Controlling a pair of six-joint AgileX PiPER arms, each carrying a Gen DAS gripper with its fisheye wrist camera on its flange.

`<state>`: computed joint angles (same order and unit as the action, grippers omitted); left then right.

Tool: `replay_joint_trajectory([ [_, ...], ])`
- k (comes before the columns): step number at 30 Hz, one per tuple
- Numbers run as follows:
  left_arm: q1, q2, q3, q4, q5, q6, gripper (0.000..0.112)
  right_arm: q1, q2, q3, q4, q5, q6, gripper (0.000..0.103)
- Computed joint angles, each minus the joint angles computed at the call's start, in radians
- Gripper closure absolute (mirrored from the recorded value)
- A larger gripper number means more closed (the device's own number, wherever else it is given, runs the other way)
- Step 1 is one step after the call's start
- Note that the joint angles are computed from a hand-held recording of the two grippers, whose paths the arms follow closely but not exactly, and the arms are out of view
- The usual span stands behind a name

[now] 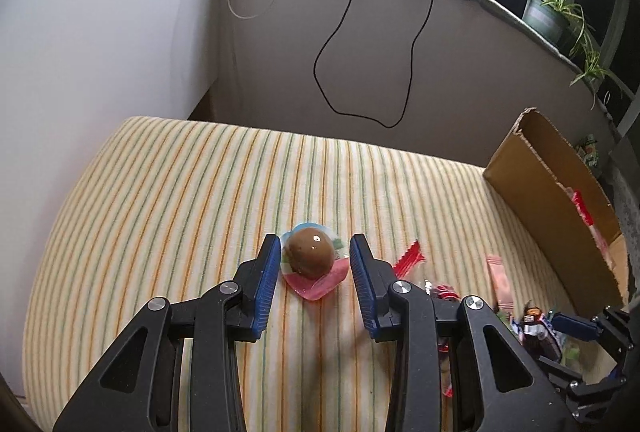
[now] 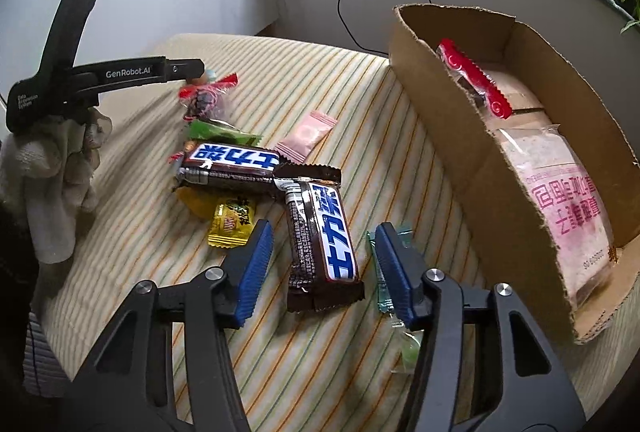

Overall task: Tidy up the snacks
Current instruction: 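Grasp the wrapped chocolate egg with the left tool while the right tool grasps a chocolate bar, then carry the chocolate egg and chocolate bar over the box with both tools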

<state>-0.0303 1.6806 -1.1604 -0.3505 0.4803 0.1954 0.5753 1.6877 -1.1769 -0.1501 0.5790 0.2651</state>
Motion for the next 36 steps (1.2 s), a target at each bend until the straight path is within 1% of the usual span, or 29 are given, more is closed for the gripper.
replay_joint_trajectory([
  [2,-0.003,0.01,-0.001,0.014,-0.004,-0.011,0.083,0.0,0.006,-0.003,-0.001,0.0,-0.001,0.047],
  [5,-0.001,0.011,0.0,0.015,-0.008,-0.007,0.083,0.001,0.016,-0.01,0.009,0.001,-0.015,0.048],
  [6,-0.004,0.014,-0.003,0.02,-0.009,-0.01,0.084,0.001,0.02,-0.012,0.011,0.001,-0.018,0.053],
  [7,-0.008,0.013,-0.002,0.033,-0.012,-0.021,0.084,0.0,0.025,-0.016,0.02,0.004,-0.029,0.061],
  [9,-0.017,0.011,0.003,0.062,-0.023,-0.045,0.086,0.001,0.029,-0.017,0.014,0.002,-0.023,0.063],
  [12,-0.031,0.004,0.009,0.098,-0.035,-0.078,0.088,0.001,0.025,-0.014,0.018,0.002,-0.028,0.071],
  [19,-0.029,-0.02,0.027,0.098,-0.033,-0.081,0.089,-0.004,0.012,-0.004,0.062,-0.008,-0.068,0.072],
  [22,-0.019,-0.036,0.04,0.073,-0.03,-0.057,0.089,-0.005,0.004,0.001,0.083,-0.015,-0.086,0.072],
  [29,0.001,-0.082,0.059,0.024,-0.024,-0.018,0.089,0.004,-0.052,0.022,0.093,-0.021,-0.093,0.072],
  [36,-0.018,-0.124,0.055,0.005,-0.013,-0.017,0.089,-0.002,-0.114,0.026,0.098,-0.009,-0.111,0.072],
])
